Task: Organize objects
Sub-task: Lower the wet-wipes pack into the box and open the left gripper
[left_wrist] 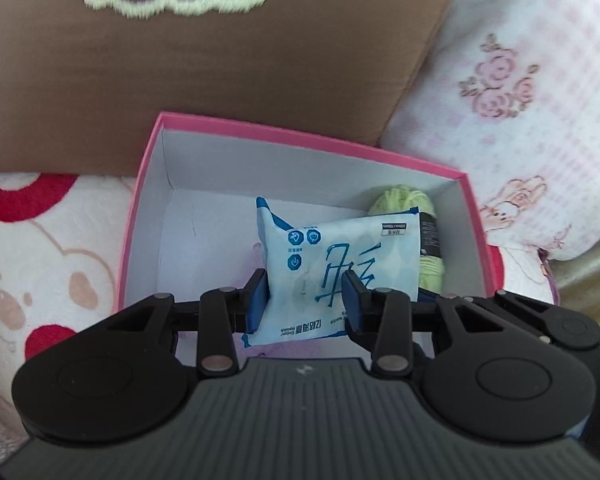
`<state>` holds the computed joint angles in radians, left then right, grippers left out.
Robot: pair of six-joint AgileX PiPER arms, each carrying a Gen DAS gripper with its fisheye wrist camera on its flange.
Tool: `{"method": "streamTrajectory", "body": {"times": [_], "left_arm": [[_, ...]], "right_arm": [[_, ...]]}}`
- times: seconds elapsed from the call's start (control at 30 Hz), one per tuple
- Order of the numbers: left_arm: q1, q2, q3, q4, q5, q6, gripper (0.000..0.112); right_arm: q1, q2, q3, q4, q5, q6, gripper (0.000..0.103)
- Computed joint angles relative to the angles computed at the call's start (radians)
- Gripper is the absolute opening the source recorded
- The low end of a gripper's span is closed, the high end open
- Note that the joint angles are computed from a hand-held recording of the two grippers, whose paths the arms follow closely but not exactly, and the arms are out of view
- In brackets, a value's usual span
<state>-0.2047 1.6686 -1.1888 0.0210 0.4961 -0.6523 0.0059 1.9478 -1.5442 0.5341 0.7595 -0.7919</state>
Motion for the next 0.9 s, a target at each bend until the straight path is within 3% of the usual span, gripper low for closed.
{"method": "streamTrajectory", "body": {"times": [0.23, 0.43, 0.63, 0.7, 0.9], "left_arm": [[0.078, 0.091, 0.017, -0.271, -0.073, 0.195, 0.038], [0.062, 0.149, -0.011, -0.185, -0.091, 0.134, 0.034], [0.055, 0.222, -0.111, -0.146, -0.056, 0.094, 0.031], [0.035, 0.250, -0.153, -0.060, -0.027, 0.032, 0.028], [0.005, 0.221, -0.131, 0.037, -0.027, -0.066, 0.029]], "right_arm": [[0.015, 0.133, -0.146, -0.081, 0.078, 0.112, 0.050], [0.036, 0.163, -0.152, -0.135, 0.048, 0.172, 0.048], [0.046, 0.178, -0.164, -0.200, 0.008, 0.246, 0.046], [0.051, 0.185, -0.172, -0.234, 0.005, 0.272, 0.043], [0.026, 0.119, -0.079, -0.165, -0.013, 0.202, 0.043]]}}
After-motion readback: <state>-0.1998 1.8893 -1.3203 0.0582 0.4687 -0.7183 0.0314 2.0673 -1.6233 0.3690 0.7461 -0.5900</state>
